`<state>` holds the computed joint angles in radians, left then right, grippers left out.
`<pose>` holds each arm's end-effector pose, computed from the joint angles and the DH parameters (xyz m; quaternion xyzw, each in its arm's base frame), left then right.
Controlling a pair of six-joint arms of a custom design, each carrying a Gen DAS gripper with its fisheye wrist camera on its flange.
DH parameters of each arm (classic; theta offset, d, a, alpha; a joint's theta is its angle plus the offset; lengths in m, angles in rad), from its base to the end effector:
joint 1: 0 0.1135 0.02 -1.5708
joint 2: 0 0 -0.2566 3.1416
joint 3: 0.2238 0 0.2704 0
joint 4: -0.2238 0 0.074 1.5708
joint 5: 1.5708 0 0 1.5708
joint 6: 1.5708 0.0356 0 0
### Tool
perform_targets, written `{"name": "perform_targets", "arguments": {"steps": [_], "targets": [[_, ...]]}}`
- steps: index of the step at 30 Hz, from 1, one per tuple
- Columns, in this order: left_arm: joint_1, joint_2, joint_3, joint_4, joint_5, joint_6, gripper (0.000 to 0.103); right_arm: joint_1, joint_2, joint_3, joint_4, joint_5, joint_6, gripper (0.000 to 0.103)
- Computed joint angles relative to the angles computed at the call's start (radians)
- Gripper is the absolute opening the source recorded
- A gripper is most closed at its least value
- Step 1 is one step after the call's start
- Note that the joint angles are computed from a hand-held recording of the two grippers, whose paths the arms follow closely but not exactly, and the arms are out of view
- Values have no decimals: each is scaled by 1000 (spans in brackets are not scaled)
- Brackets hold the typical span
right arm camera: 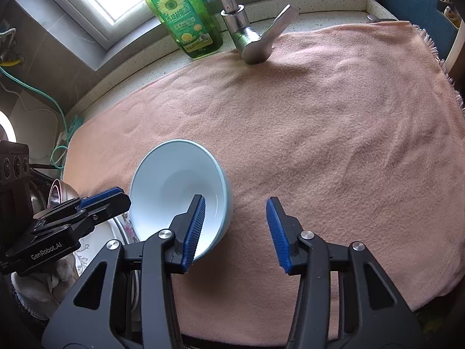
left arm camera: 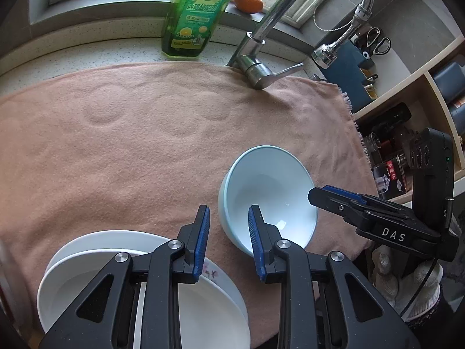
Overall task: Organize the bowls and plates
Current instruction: 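Move the right gripper to the pale blue ceramic bowl, then close the right gripper on the pale blue bowl's rim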
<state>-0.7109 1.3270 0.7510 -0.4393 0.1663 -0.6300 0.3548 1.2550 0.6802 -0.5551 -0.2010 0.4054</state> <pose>0.2003 -0.1803 0.1765 0.0615 0.9566 -0.2324 0.1645 0.2232 0.0903 0.1660 0.0026 0.9711 0.1716 0.1657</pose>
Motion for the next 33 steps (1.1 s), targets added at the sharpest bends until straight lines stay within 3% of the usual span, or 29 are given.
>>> {"name": "perform_targets", "arguments": {"steps": [10,14,20,33], "targets": [[-9,49,7,34,11,-19,24,-26,66,8,31,-56,-22,25],[-3,56,-2,52,15,-25,14,-25,81,11,38,-66,-18,20],[-15,56,-2,64,3,-21,10,-9,101,27,35,-63,-26,10],[-10,-1,-7,40,-13,-30,10,18,57,67,-23,-33,-15,10]]}}
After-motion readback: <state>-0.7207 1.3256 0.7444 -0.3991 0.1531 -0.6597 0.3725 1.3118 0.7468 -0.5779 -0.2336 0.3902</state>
